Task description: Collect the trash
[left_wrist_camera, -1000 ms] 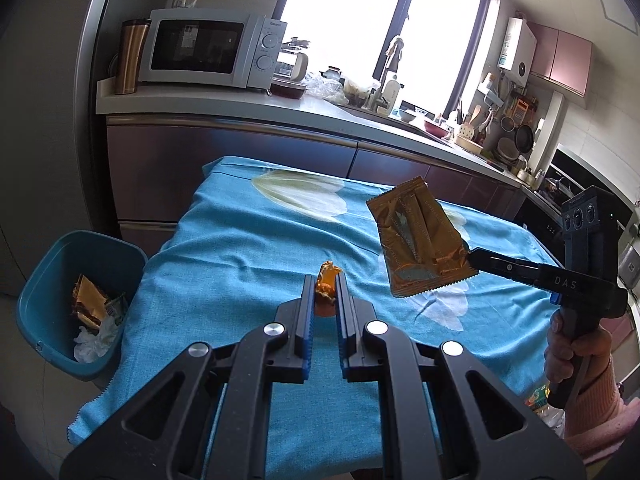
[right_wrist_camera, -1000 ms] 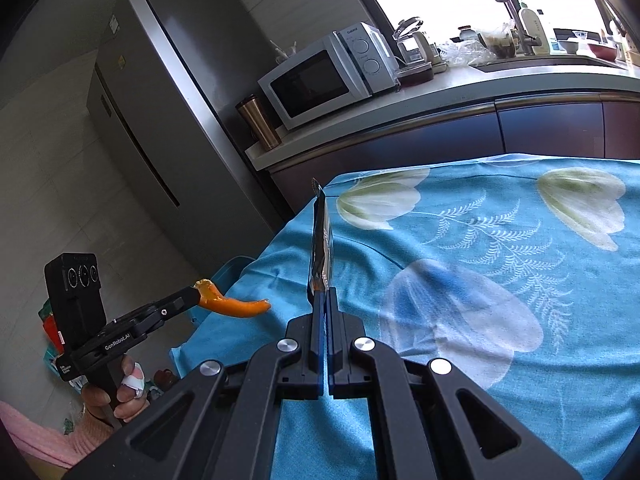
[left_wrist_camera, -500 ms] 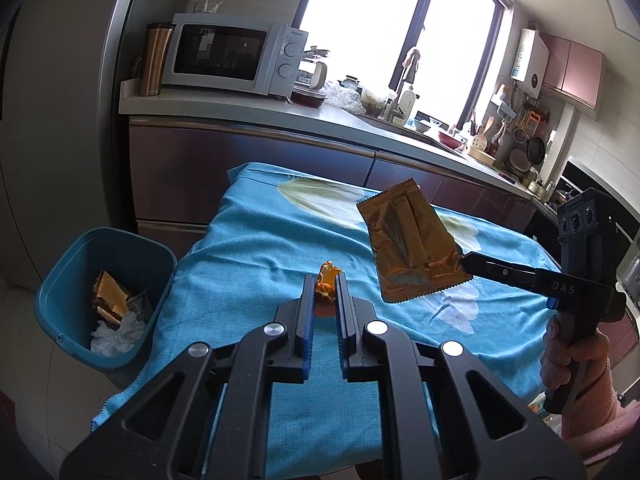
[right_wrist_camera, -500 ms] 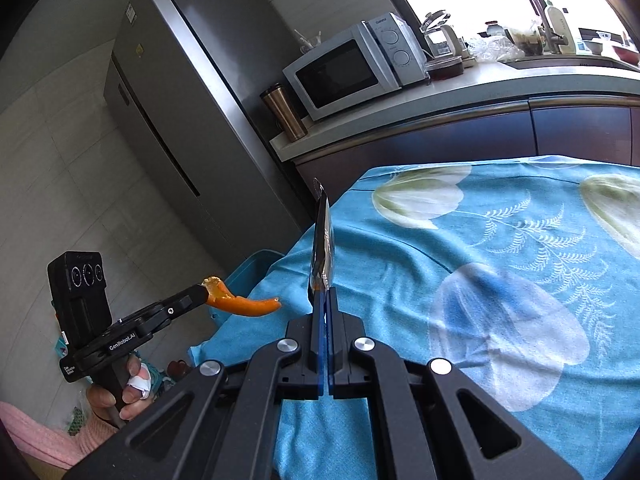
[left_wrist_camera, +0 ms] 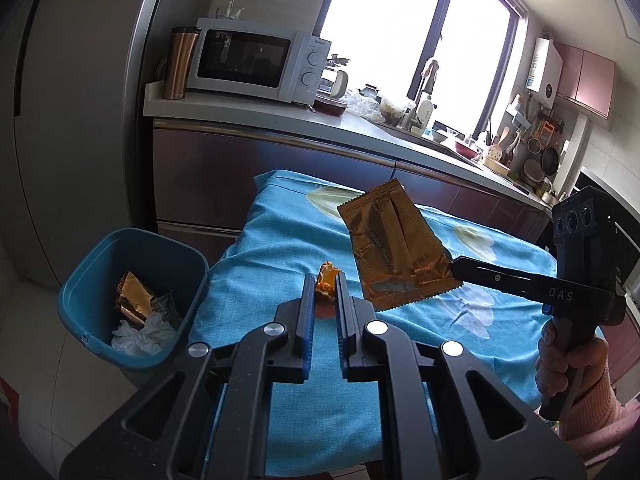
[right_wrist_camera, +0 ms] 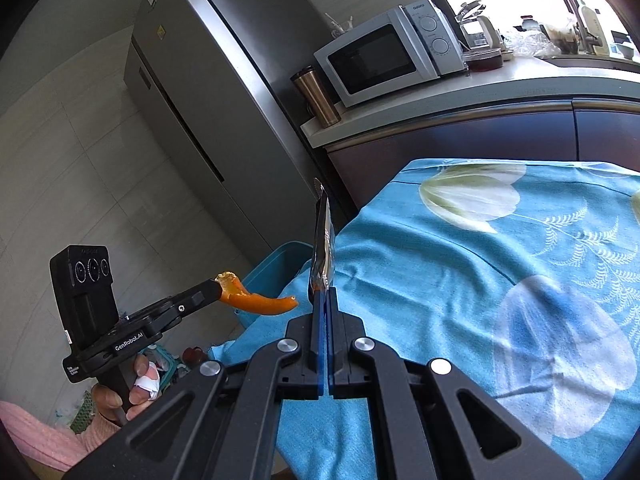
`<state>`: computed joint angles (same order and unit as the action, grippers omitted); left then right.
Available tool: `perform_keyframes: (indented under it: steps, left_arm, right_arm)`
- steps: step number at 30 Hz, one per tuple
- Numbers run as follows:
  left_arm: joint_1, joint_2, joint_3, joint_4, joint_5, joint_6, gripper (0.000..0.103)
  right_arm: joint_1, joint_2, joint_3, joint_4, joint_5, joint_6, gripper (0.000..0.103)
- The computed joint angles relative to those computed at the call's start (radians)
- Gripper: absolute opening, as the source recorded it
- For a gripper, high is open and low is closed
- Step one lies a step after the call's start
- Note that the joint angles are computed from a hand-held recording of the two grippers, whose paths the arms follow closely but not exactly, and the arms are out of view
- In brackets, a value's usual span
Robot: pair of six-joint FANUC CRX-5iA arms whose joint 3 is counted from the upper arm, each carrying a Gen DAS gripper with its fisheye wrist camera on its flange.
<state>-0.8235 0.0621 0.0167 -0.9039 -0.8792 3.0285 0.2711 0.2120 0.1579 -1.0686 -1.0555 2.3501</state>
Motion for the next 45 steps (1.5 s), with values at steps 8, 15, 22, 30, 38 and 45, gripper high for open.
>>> perform_keyframes:
  steps: [8,15,22,30,38,45]
  left_arm:
    - [-0.008,-0.03,-0.017,-0.021,-0.036,0.017,0.01]
    - [-0.009,-0.043,-0.029,-0.03,-0.048,0.032,0.01]
    - [-0.006,-0.048,-0.035,-0.032,-0.051,0.038,0.01]
    - [-0.012,-0.048,-0.033,-0.037,-0.067,0.05,0.01]
    - [-0.023,-0.046,-0.026,-0.042,-0.088,0.058,0.01]
    - [-0.027,-0.05,-0.029,-0.045,-0.101,0.068,0.01]
  right_arm:
    - [0.025,0.02,0.021,-0.008,-0.013,0.001,0.0]
    - [0.045,0.033,0.04,-0.005,-0.017,-0.01,0.0]
    - [0.057,0.045,0.053,-0.007,-0.022,-0.01,0.0]
    - [0.065,0.055,0.063,-0.01,-0.025,-0.017,0.0]
    - [0.077,0.06,0.068,-0.011,-0.023,-0.023,0.0]
    - [0.088,0.068,0.077,-0.01,-0.025,-0.027,0.0]
